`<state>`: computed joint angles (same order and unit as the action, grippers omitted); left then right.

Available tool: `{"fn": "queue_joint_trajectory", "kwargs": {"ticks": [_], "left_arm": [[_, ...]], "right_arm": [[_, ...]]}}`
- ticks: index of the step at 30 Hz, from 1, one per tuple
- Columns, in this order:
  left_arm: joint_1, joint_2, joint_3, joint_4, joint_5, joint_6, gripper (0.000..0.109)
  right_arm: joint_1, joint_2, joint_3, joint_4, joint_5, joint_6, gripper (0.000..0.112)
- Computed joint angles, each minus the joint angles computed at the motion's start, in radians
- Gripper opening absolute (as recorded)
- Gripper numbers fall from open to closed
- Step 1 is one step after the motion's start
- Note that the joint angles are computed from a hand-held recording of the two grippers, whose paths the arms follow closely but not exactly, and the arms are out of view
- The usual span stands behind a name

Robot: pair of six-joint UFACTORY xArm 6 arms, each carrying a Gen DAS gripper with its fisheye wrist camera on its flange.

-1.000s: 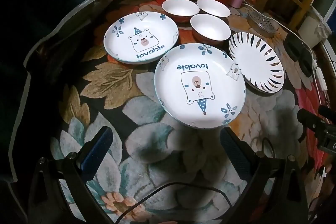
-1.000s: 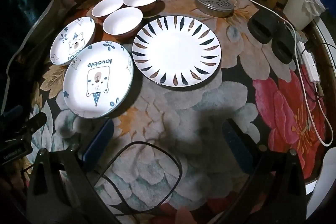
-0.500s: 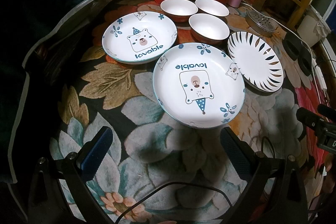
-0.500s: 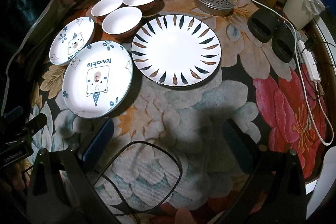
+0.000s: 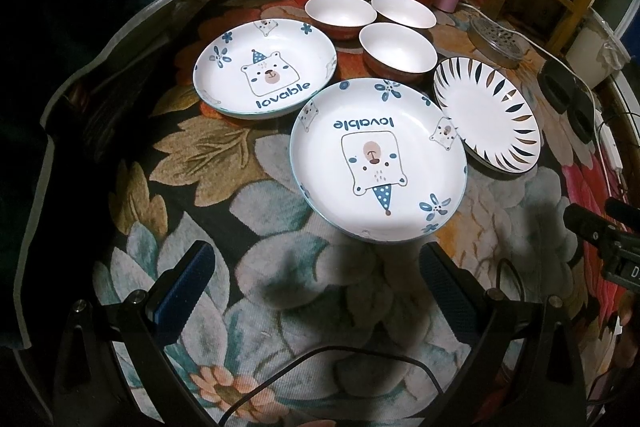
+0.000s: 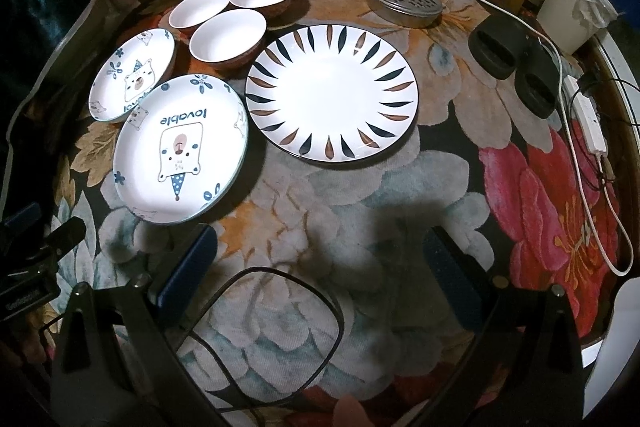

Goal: Organize plates and bowls

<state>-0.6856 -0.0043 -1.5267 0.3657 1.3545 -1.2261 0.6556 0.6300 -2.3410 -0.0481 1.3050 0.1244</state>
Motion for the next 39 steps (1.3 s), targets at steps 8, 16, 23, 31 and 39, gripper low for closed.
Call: {"fn": "queue_joint_trajectory", "kwargs": {"ticks": [8, 16, 23, 31, 39], "left_arm": [[-0.001, -0.003, 0.016, -0.001, -0.012, -0.004, 0.102], [0.000, -0.002, 0.014, -0.004, -0.011, -0.002, 0.102], [0.001, -0.003, 0.022, -0.010, -0.018, -0.004, 0.102], [0.000, -0.011, 0.043, -0.006, -0.035, -0.016, 0.102], [0.011, -0.023, 0.057, -0.026, -0.040, -0.018, 0.102]], "right_arm": [[0.000, 0.003, 0.001, -0.009, 0.008, 0.009, 0.103], [-0.001, 0.004, 0.000, -0.006, 0.010, 0.011, 0.103], [-0.003, 0.001, 0.012, -0.004, 0.009, 0.015, 0.103], [-0.004, 0.007, 0.002, -0.003, 0.017, 0.014, 0.103], [-0.007, 0.005, 0.012, 0.001, 0.021, 0.016, 0.103]]}}
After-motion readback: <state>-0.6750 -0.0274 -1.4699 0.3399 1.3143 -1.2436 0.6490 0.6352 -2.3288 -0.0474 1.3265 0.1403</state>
